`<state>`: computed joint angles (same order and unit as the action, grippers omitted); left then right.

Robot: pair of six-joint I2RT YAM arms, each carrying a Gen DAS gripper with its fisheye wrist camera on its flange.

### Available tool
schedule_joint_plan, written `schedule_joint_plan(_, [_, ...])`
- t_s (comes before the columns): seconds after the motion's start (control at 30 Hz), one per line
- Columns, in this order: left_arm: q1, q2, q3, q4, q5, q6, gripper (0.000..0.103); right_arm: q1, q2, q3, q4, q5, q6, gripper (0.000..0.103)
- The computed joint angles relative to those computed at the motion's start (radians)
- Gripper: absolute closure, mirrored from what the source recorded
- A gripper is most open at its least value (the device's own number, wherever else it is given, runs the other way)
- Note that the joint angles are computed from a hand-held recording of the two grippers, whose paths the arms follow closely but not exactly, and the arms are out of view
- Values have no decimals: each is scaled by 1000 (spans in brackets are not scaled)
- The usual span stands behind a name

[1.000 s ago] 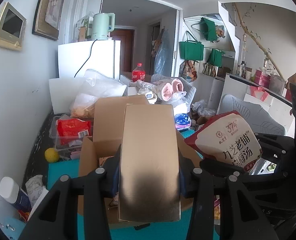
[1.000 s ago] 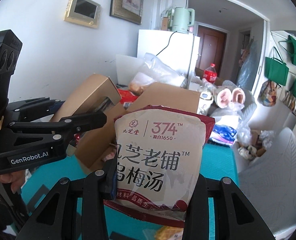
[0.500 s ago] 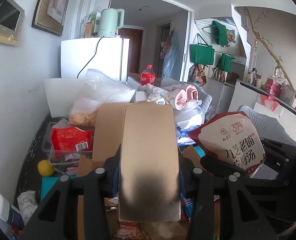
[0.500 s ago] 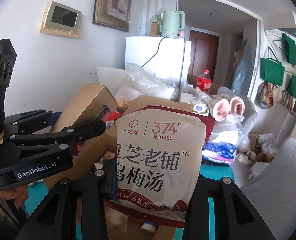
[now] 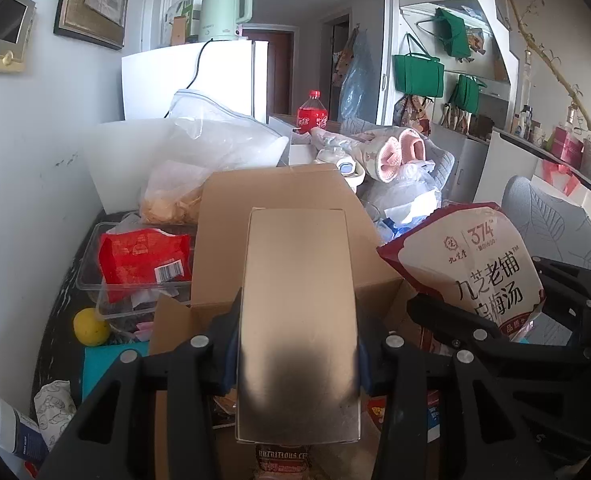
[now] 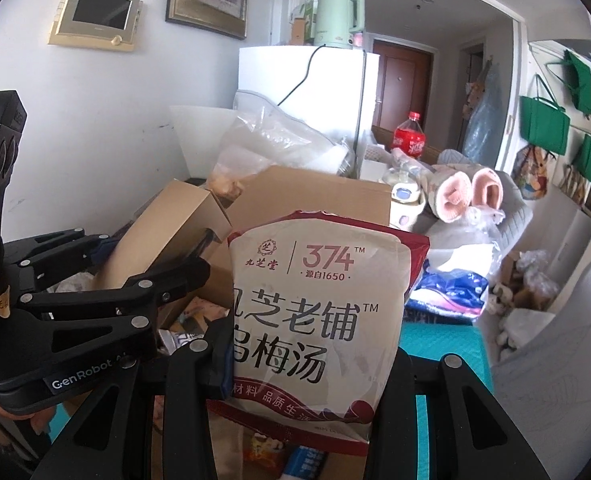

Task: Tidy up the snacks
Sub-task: 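Lower the tan box and white bag into the cardboard box with both tools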

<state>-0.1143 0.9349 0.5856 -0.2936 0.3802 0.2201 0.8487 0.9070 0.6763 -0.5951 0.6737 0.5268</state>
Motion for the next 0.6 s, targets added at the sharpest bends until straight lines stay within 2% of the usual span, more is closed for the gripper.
schedule_joint_plan(0.33, [-8, 138, 15, 32, -43, 32, 59, -92, 77, -34, 92, -125, -38, 64])
schedule_joint_plan(0.6, [-48, 210, 18, 58, -129, 42, 59, -110, 151, -28, 95, -148, -30, 64])
